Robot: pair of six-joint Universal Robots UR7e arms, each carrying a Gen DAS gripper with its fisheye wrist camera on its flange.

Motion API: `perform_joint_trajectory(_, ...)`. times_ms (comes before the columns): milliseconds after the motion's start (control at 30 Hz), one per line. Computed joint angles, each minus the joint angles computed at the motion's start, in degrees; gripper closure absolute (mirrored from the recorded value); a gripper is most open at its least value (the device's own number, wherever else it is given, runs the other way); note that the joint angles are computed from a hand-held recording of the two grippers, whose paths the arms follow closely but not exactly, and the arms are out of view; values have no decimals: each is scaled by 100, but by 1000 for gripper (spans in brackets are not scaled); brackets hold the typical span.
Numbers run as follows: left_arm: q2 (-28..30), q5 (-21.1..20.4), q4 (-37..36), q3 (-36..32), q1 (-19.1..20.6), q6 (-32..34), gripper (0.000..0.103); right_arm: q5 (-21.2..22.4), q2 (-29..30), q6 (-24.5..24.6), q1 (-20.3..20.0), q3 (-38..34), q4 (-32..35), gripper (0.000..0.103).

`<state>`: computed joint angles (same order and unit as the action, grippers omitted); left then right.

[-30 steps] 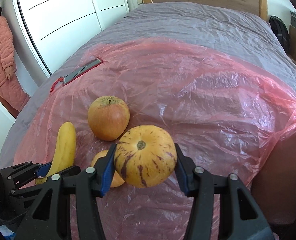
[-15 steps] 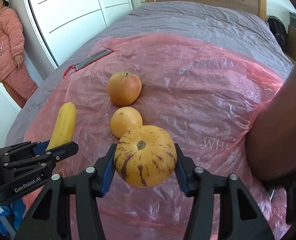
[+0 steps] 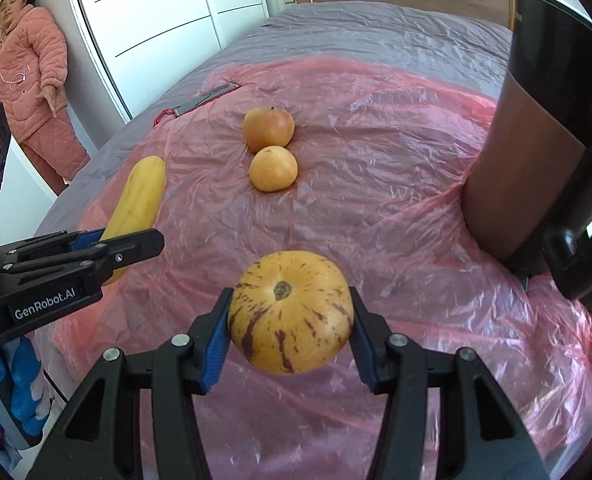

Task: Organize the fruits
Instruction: 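Lift and carry the banana and striped fruit with both grippers to the green tray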

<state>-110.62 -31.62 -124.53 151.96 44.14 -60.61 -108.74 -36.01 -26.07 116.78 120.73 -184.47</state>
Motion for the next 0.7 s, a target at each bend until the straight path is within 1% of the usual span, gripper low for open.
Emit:
perform_joint_trajectory(133, -195, -70, 656, 61, -441, -535, 76, -4, -299, -27, -67, 427, -198, 26)
perform_joint_trajectory(433, -222, -247, 1430, 78, -1215, -1260, 76, -45, -856, -155, -306, 1106, -592, 26)
perform_joint_trajectory(567, -184, -330, 1630, 54, -1434, -1449, 76, 19, -1107, -184, -449, 1303, -738, 26)
perform_joint_trajectory(700, -137, -375, 1614, 44, -1580, -1474, 76, 58, -1356, -196, -614, 1416, -848, 26)
